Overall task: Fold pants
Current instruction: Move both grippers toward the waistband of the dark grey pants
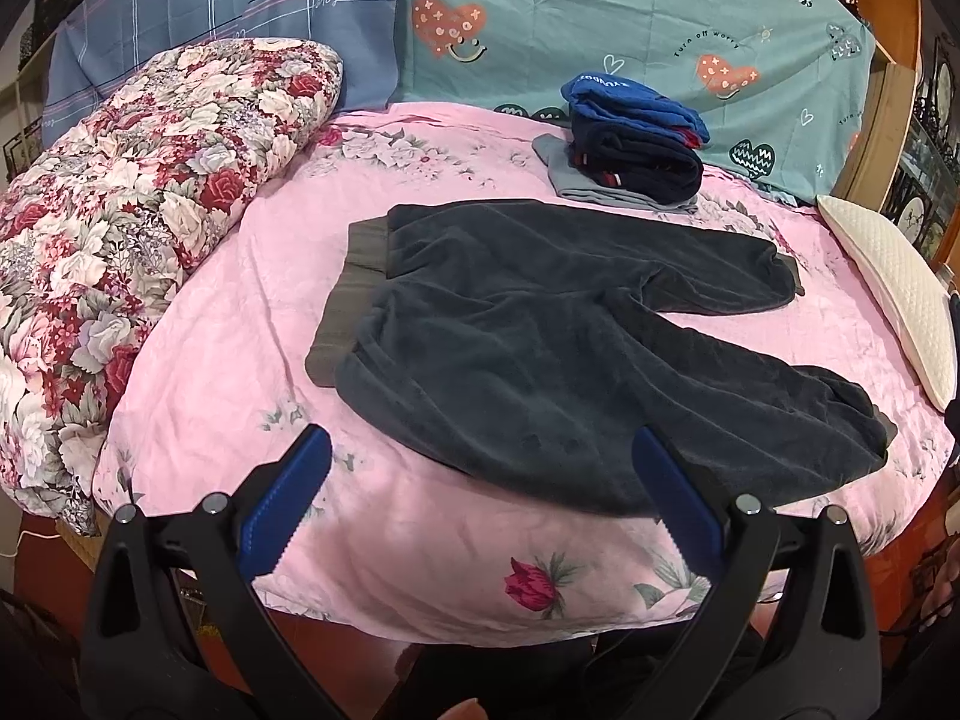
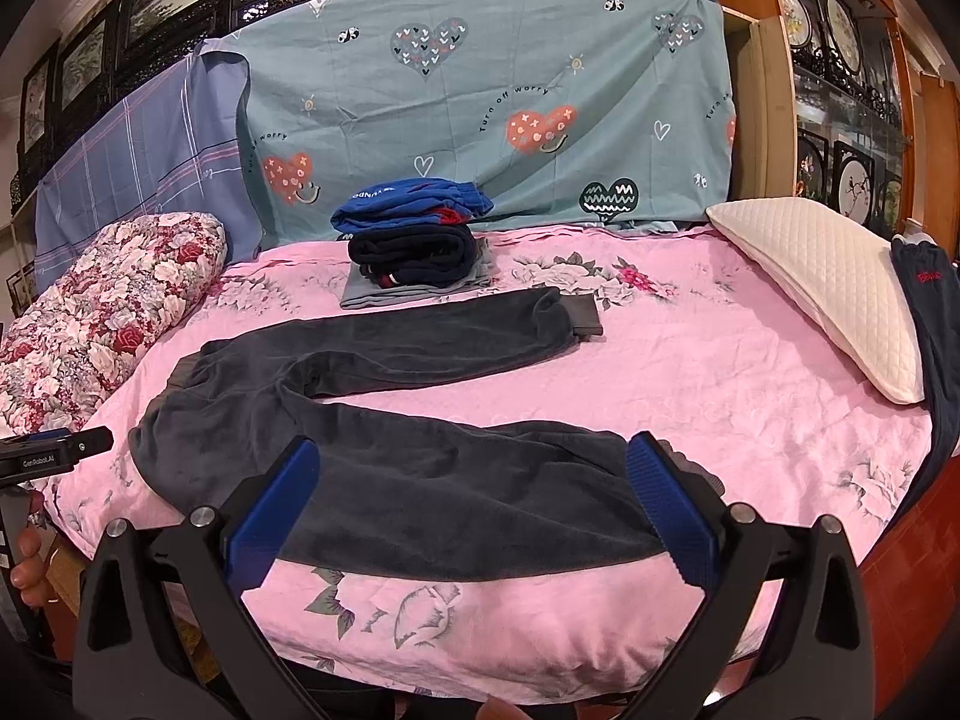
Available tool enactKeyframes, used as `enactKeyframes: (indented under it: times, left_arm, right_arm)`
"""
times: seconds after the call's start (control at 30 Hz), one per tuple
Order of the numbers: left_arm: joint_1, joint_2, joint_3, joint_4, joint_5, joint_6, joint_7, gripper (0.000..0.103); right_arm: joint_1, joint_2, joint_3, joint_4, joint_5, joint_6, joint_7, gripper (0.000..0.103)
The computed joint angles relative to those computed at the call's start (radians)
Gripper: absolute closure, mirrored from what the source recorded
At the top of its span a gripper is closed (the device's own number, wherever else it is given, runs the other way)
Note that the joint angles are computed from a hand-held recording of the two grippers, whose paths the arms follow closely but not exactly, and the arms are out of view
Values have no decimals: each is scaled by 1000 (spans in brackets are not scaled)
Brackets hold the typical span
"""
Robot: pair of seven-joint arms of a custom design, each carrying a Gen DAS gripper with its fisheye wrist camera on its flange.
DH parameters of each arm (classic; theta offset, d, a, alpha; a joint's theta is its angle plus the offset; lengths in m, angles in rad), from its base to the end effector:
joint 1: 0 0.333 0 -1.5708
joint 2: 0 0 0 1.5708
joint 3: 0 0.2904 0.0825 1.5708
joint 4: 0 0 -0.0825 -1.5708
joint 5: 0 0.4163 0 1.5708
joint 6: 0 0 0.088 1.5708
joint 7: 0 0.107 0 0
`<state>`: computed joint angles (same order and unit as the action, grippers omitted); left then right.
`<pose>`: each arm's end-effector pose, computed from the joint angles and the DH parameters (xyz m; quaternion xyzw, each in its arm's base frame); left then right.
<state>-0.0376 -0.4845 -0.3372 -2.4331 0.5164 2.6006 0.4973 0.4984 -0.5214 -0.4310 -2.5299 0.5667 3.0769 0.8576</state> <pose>0.4531 -0.1982 0.5023 -0.7471 0.5397 -0.2632 0.2850 0.4839 -0.0239 0.5061 -0.6586 0.5575 -0.2806 0.4203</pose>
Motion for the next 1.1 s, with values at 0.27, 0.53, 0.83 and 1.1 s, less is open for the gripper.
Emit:
enactKeyframes:
  times: [0.27, 0.53, 0.83, 1.1]
  left_arm:
    - [3, 0, -1, 1, 8, 1, -4, 2]
    - [8, 1, -11, 9, 27, -12, -10, 2]
    - [0, 8, -10, 18, 45, -27, -19, 2]
    - [5, 5, -14, 16, 69, -36, -36, 2]
  right_arm:
    - [-3, 0, 3, 1, 2, 0, -1, 1]
    - [3, -3, -2, -2, 3, 7, 0, 1]
    - [-8, -3, 3, -4, -3, 3, 13, 1]
    - [-6, -2, 3, -4, -9, 9, 14, 1]
